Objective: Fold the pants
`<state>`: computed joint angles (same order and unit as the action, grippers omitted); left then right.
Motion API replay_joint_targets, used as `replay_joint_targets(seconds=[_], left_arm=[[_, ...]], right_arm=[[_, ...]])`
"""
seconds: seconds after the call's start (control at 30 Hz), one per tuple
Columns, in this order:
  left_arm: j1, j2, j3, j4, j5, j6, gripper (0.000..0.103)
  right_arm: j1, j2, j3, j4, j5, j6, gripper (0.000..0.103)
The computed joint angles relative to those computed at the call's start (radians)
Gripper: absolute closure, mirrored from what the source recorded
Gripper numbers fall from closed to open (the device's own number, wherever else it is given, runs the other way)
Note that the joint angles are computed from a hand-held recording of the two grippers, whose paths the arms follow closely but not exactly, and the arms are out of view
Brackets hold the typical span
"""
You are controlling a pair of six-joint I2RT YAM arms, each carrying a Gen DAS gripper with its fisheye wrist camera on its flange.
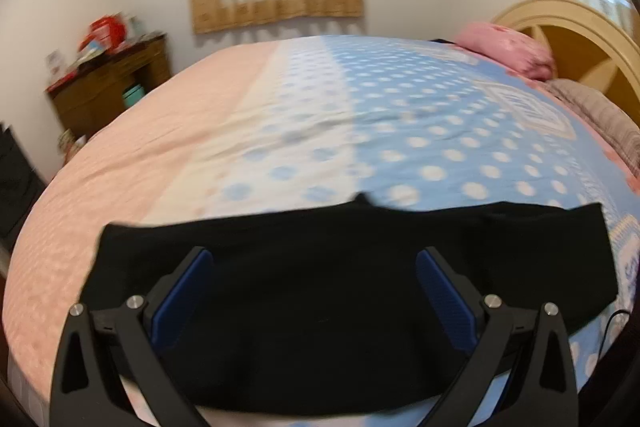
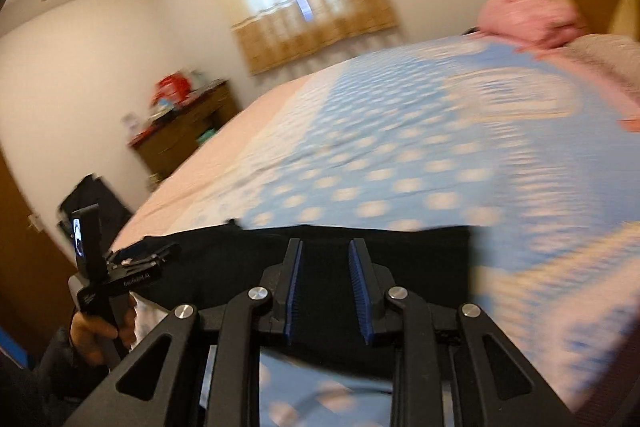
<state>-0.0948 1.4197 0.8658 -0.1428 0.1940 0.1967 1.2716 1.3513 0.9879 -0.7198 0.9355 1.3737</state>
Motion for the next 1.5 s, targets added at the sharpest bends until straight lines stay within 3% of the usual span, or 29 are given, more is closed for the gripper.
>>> replay_joint_targets(seconds=[0.07, 0.13, 0.2, 0.27, 0.33, 0.37, 0.43, 0.5, 0.53, 0.63, 0.77, 0.83, 0.9, 0.97, 1.0, 1.1, 1.17, 1.27, 1.37, 1.43, 1.5], left_arm=[[-0.051, 0.002, 0.005, -0.005, 0.001, -0.012, 0.000], [-0.117, 0.007, 0.014, -0.013, -0.003, -0.033, 0.000], [-0.181, 0.015, 0.025, -0.027, -0.013, -0.065, 0.000], [-0.247, 0.031, 0.033, -0.040, -0.031, -0.100, 0.000], [-0.318, 0.042, 0.010, -0.007, -0.096, -0.122, 0.000], [-0.354, 0.053, -0.009, 0.021, -0.148, -0.128, 0.000], [-0.388, 0.090, -0.009, 0.016, -0.197, -0.122, 0.000], [-0.409, 0.137, 0.002, -0.009, -0.225, -0.122, 0.000], [-0.405, 0.139, -0.011, -0.002, -0.215, -0.129, 0.000], [-0.373, 0.139, 0.007, -0.031, -0.158, -0.157, 0.000], [-0.386, 0.119, -0.010, -0.014, -0.191, -0.160, 0.000], [-0.387, 0.123, -0.017, -0.005, -0.192, -0.153, 0.000], [-0.379, 0.140, -0.007, -0.005, -0.177, -0.159, 0.000], [-0.363, 0.164, 0.014, -0.016, -0.146, -0.165, 0.000], [-0.355, 0.170, 0.018, -0.015, -0.132, -0.169, 0.000], [-0.358, 0.161, 0.008, -0.008, -0.130, -0.151, 0.000], [-0.351, 0.155, 0.013, -0.026, -0.116, -0.135, 0.000], [-0.298, 0.107, 0.009, -0.067, -0.073, -0.086, 0.000], [-0.181, 0.015, -0.033, -0.065, -0.009, -0.036, 0.000], [-0.080, -0.030, -0.053, -0.053, 0.037, -0.011, 0.000], [0.034, -0.059, -0.061, -0.025, 0.045, -0.002, 0.000]], right_arm=[[0.100, -0.004, 0.073, -0.375, 0.016, 0.281, 0.076], [0.127, 0.032, 0.106, -0.490, 0.007, 0.374, 0.076], [0.118, 0.059, 0.090, -0.512, -0.038, 0.407, 0.076], [0.075, 0.021, -0.020, -0.342, -0.074, 0.341, 0.079], [-0.026, 0.013, -0.161, -0.014, -0.134, 0.146, 0.079], [-0.056, 0.040, -0.179, 0.039, -0.160, 0.114, 0.079], [-0.116, 0.101, -0.217, 0.110, -0.276, 0.145, 0.079], [-0.123, 0.098, -0.258, 0.166, -0.300, 0.168, 0.079], [-0.113, 0.083, -0.287, 0.197, -0.280, 0.188, 0.079], [-0.091, 0.011, -0.261, 0.117, -0.181, 0.174, 0.079], [-0.153, -0.033, -0.259, 0.133, -0.098, 0.098, 0.079], [-0.230, -0.047, -0.278, 0.227, -0.108, -0.011, 0.079], [-0.365, -0.013, -0.324, 0.421, -0.184, -0.159, 0.079], [-0.442, 0.043, -0.336, 0.478, -0.269, -0.182, 0.079], [-0.440, 0.037, -0.372, 0.551, -0.240, -0.195, 0.079], [-0.458, 0.023, -0.386, 0.573, -0.257, -0.199, 0.079], [-0.441, -0.044, -0.382, 0.503, -0.269, -0.135, 0.079], [-0.241, -0.110, -0.395, 0.514, -0.063, -0.081, 0.079], [-0.092, -0.020, -0.233, 0.310, 0.089, -0.032, 0.078], [-0.044, 0.028, -0.152, 0.257, 0.106, -0.051, 0.078], [-0.022, 0.073, -0.085, 0.283, 0.090, -0.143, 0.078]])
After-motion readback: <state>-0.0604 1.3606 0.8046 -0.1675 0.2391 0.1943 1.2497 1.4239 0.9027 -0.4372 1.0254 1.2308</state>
